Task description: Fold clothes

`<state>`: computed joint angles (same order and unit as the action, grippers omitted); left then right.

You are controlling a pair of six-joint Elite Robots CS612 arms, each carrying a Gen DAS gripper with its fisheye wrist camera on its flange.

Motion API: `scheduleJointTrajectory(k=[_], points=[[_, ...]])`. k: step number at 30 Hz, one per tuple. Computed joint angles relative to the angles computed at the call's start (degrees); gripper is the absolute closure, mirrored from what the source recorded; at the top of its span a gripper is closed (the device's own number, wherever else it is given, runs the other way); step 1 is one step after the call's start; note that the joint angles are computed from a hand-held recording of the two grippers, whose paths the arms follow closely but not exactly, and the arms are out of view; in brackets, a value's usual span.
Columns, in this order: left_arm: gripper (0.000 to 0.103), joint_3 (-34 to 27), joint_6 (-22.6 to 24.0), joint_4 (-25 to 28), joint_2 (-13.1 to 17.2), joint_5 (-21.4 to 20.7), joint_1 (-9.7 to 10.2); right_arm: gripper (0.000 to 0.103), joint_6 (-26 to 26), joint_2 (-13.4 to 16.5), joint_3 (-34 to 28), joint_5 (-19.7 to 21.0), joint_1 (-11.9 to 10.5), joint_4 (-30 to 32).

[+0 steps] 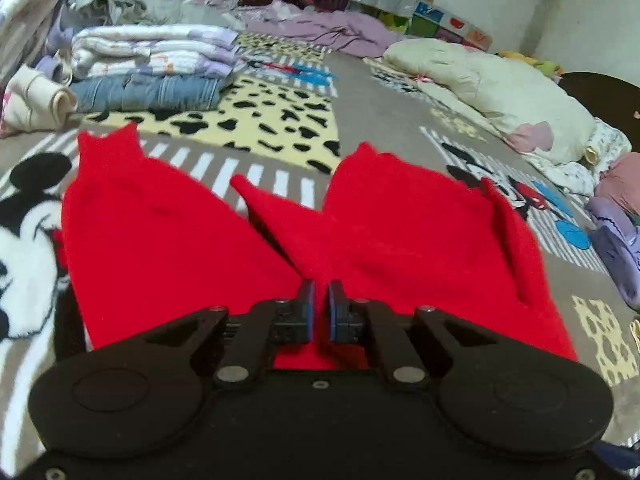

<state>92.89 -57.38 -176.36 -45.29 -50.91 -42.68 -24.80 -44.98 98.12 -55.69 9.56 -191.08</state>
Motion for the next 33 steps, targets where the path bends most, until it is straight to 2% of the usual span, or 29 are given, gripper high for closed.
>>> scheduleJointTrajectory(k=[4, 6, 8, 10, 12, 14, 18, 20, 23, 25, 27, 28, 29, 30, 33], points=[[0.091, 1.0, -1.2, 2.3, -1.4, 3.4, -0.99, 0.079, 1.9, -0.7, 0.9, 3.2, -1.6, -1.8], [0.091, 1.3, -0.2, 1.6, -1.8, 4.2, -1.47, 0.073, 2.1, -0.7, 0.8, 3.6, -1.9, -2.7], [0.091, 0.9, 2.2, 0.1, -1.7, 3.7, -1.79, 0.072, 1.4, -0.4, 0.8, 1.8, -1.6, -4.2], [0.091, -0.1, 5.4, -1.1, -1.2, 2.6, -2.02, 0.068, -0.6, 0.2, 0.9, -2.8, -0.6, -7.4], [0.084, -2.1, 8.9, -2.3, -0.1, 0.0, -1.77, 0.06, -3.5, 0.8, 0.7, -4.6, 0.1, -8.8], [0.063, -5.8, 12.7, -2.8, 1.7, -2.7, -1.07, 0.059, -3.1, 1.5, 0.0, -3.3, 0.3, -8.7], [0.062, -13.8, 18.8, -2.2, 5.5, -8.3, 0.44, 0.052, -3.5, 2.5, -1.3, -2.0, 0.8, -7.4], [0.062, -19.1, 18.6, 0.8, 8.0, -11.5, 1.8, 0.046, -4.0, 2.7, -1.4, -1.7, 1.0, -6.7], [0.062, -26.5, 16.5, 5.4, 11.6, -16.8, 3.76, 0.046, -4.1, 2.5, -1.4, -0.3, 0.6, -4.6], [0.062, -30.4, 14.5, 7.5, 13.7, -18.6, 4.58, 0.046, -3.9, 2.3, -1.5, 1.3, 0.1, -3.0], [0.064, -33.7, 11.9, 8.6, 15.6, -20.8, 5.43, 0.046, -3.8, 2.4, -1.7, 2.3, -0.1, -2.0], [0.075, -34.9, 11.1, 8.4, 16.4, -21.9, 5.83, 0.046, -3.7, 2.4, -1.8, 2.8, -0.2, -1.7], [0.098, -35.6, 11.7, 8.4, 16.8, -22.3, 5.94, 0.046, -3.6, 2.4, -1.8, 3.2, -0.3, -1.4], [0.098, -36.3, 12.7, 8.4, 17.1, -22.6, 5.98, 0.045, -3.6, 2.4, -1.9, 3.6, -0.4, -1.0], [0.099, -35.7, 16.8, 8.3, 17.1, -19.5, 5.47, 0.045, -3.4, 2.2, -2.0, 5.0, -0.8, 0.6]])
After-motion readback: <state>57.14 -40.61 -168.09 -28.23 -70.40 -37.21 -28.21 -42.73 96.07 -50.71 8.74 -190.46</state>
